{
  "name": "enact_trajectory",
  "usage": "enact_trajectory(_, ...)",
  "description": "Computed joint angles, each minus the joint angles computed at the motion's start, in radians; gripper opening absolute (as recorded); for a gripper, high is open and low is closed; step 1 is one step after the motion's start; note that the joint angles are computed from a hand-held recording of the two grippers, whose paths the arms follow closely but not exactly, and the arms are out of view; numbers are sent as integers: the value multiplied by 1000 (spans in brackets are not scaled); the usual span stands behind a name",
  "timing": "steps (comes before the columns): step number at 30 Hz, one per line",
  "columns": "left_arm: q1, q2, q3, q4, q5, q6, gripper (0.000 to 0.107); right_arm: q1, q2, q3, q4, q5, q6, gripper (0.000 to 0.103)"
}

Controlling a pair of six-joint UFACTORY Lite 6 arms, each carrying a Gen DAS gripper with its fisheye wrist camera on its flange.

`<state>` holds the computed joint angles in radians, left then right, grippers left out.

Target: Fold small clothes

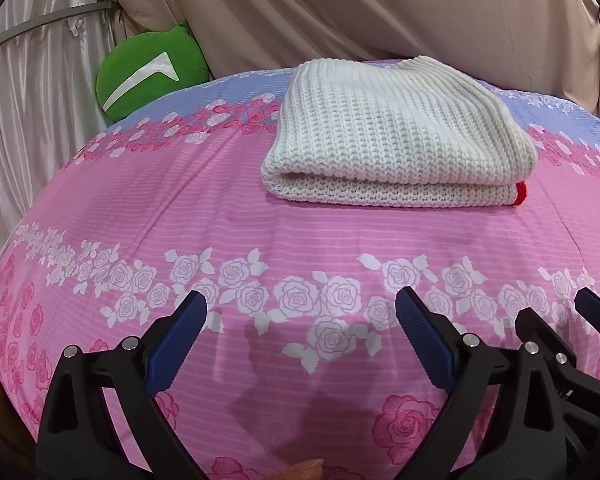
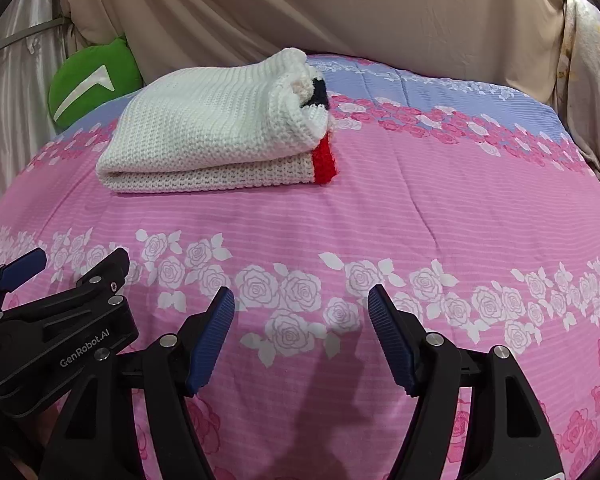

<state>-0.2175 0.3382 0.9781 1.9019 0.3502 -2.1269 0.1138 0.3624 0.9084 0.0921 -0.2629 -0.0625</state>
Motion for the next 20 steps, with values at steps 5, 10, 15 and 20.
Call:
enact_trajectory(5,-3,2,2,-9,6,9,92,-2,1,2,-12,1,8,68)
enact_trajectory(10,-9,-3,-4,1,18,0,90,-1,-2,-2,-9,-1,8,68)
enact_trajectory(15,-19,8,9,-39,24,49,85,-7,-2,-1,-20,-1,12,68)
enact_trajectory(20,-11,2,3,-22,22,34,84,2,-1,-1,27,-3,-28,68)
